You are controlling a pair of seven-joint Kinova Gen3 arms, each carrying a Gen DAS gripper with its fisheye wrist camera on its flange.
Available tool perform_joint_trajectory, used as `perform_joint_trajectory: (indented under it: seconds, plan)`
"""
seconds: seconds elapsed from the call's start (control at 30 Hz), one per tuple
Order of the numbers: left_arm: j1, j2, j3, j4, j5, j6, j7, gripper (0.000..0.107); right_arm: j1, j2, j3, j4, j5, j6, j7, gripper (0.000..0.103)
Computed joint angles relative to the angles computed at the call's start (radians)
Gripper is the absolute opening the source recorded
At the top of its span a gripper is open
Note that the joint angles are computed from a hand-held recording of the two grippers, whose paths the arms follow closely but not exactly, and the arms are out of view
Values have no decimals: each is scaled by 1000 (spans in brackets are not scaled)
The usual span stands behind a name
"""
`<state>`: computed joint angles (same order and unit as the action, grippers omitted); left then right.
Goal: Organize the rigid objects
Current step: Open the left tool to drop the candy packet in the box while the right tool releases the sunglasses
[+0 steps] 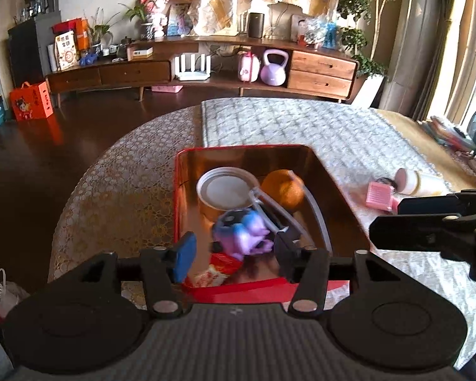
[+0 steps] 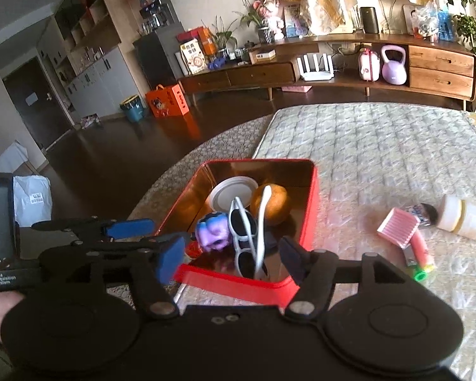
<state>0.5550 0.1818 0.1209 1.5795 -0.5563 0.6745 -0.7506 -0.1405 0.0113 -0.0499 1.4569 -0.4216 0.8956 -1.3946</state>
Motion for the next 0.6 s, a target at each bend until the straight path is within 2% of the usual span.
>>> perform_joint_trajectory:
  seconds: [0.17,0.33,0.6]
  plan:
    - [18,-13,14,-11,-10,4,5,60,22,-53,26,43,-28,-14,58,78]
    - [39,-15,29,-26,-21,-3,7,60,32,-109,60,85,-10,-16,108,84]
    - [93,25,39,-92,-17,2,-16,68,58,-163,117,139,-3,-38,138,96]
